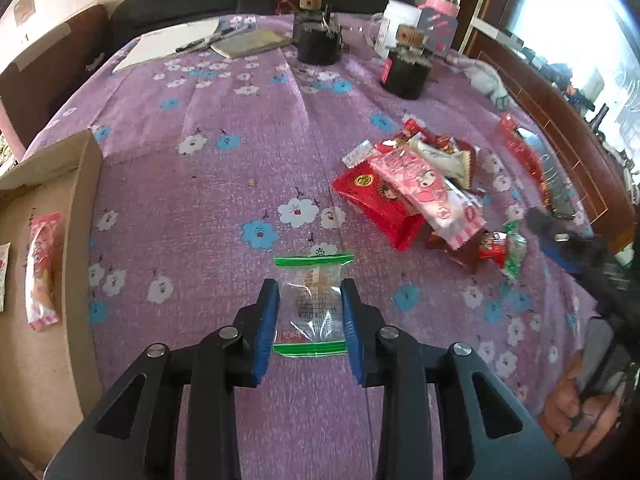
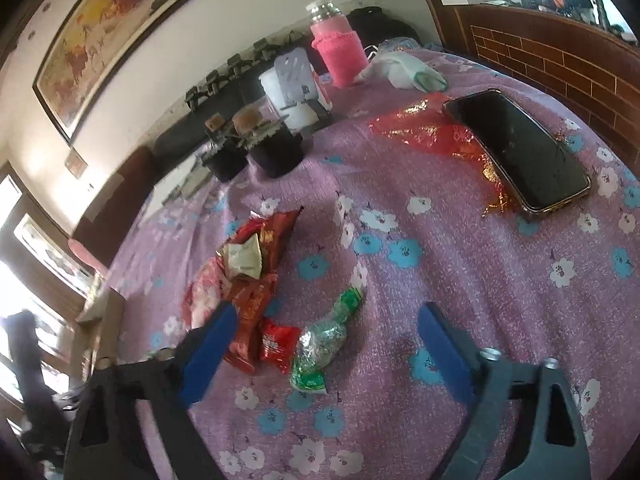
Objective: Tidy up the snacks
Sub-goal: 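Grasp the clear zip bag with the left tool while the right tool grasps the green-wrapped candy, then carry both snacks into the cardboard tray and open both tools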
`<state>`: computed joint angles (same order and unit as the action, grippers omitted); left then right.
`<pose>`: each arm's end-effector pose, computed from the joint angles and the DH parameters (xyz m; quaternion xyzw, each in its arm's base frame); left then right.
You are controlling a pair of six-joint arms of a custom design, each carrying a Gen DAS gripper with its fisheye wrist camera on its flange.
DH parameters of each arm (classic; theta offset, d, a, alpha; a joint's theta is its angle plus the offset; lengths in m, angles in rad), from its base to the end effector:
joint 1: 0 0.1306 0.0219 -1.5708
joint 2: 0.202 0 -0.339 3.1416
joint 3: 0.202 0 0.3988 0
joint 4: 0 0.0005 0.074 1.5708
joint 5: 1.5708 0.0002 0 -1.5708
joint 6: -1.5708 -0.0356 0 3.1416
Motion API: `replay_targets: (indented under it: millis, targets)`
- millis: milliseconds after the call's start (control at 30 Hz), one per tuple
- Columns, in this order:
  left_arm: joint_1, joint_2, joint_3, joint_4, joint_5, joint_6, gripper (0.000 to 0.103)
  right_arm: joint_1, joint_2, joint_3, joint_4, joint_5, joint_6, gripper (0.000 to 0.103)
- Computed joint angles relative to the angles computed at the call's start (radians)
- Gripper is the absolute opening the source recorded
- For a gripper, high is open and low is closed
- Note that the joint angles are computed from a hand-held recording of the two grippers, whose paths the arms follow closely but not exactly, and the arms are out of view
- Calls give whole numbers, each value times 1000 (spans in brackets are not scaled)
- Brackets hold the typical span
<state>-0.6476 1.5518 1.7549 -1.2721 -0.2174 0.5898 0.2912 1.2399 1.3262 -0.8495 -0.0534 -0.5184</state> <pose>0.4241 -0.3118 0.4489 0.0009 0.9633 -0.0575 0.2620 0.4351 0.1319 0.4253 0.0938 0.9145 0.1772 0.3514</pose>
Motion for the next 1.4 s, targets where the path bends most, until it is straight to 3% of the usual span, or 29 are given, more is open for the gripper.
replay_targets:
  millis: [67,167,267,433,633,933,1133,1400]
  targets:
    - [-6,-17,-11,10,-2,0,28,11,22,17,-31,22,15,60]
    - [-16,-42,-29,23,-8,-1,28,45,45,39,-68,121,62,48]
    - [-27,-80,-64,45,-7,10,28,69,53,48,-89,184,86,25]
    - [-35,-158,-132,77,-6,42,28,53,11,9,-48,168,54,25]
    - [-25,-311,-252,116,-31,90,28,67,-55,-33,29,242,57,24]
    - [62,-567,-448,70,-78,185,29,138,-84,8,-16,177,59,24]
    - [168,-715,-558,23,-85,238,29,261,-26,106,-57,148,84,24]
    - [303,-706,-571,-1,-39,155,29,456,197,361,-122,43,155,24]
